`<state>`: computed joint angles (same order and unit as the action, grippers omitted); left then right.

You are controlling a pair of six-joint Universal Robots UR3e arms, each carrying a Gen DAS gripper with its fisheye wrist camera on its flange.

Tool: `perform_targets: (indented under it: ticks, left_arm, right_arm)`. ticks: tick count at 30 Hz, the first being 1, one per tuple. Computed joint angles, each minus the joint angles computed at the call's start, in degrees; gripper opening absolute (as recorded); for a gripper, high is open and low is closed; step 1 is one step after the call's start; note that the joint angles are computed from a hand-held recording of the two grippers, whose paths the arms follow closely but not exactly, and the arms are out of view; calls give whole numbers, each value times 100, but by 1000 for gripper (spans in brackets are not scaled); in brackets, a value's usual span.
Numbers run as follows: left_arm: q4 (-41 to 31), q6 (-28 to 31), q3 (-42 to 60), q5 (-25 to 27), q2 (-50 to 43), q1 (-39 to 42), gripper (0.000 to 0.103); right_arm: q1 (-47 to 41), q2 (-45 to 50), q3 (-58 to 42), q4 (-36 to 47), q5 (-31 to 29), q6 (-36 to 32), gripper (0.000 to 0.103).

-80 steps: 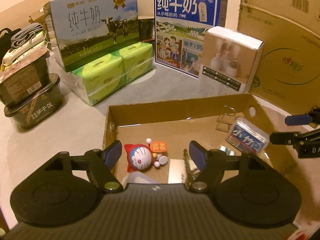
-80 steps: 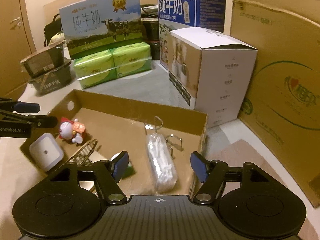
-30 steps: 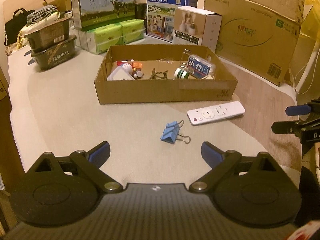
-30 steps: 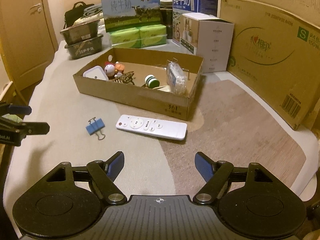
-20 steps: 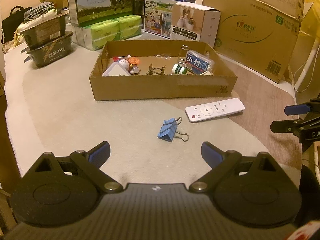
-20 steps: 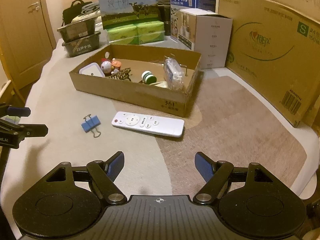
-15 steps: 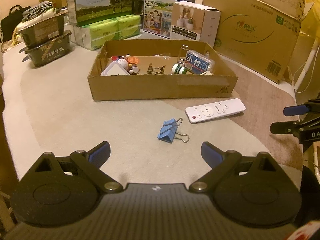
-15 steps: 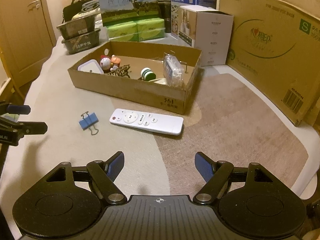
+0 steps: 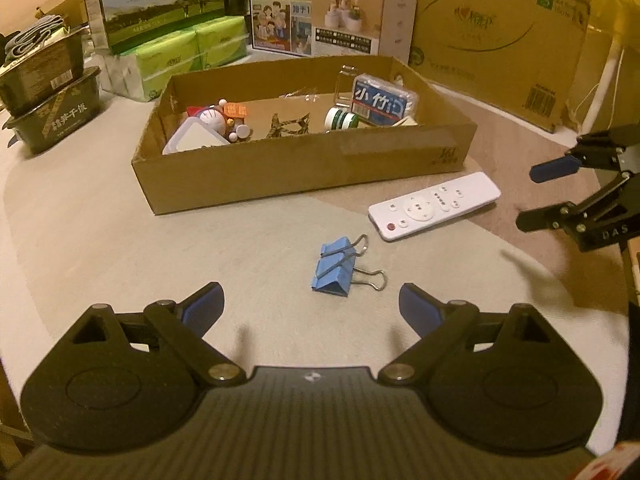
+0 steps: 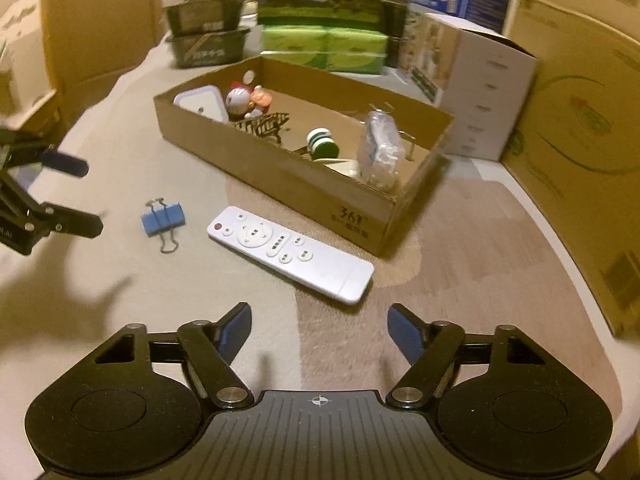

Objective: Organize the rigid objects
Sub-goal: 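Lower the right gripper onto the white remote and close it, then grasp the blue binder clip with the left gripper while the right lifts the remote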

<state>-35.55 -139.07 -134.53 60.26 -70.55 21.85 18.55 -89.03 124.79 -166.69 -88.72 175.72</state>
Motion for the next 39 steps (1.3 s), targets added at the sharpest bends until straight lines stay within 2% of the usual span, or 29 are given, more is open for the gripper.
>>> perform_targets:
  ticks: [4,11,18,23,24,25,29,35,39]
  left_arm:
    - [466,-288,55,83,-498,-196,92]
    - [867,-609,181,135,-1007,-410,92]
    - [989,-729,200,116,-1231,-461,92]
    - [984,-702,90,110,-1211,-423,92]
    - [978,-693,40,106,-1159,-407,92]
    - [944,-684,9,91,-1113,-389,92]
    - [824,-645,-126,14,-893,-313,92]
    - [663,-581,-316,-117,-562,-166,92]
    - [699,-580,-378,-159,-513,-82,92]
  right_arm:
    - [-200,524,-195,-311,242,-592,56]
    - [-383,1412,-849,-422,520,-1825,56]
    - [-486,1975,-1590,146,874,-2884,56]
    - [-540,2050,-2063,801,1053,-2752,56]
    - [-539,2022,-2110,936,1052,-2606,52]
    - [-532,1983,-2181,1117,1055,-2451,45]
    - [-480,1681,-2171,1625,1090,-1703,39]
    - [-160,1150,-1336,1142,955,-397,38]
    - [-194,893,-619,393,1433,240,45]
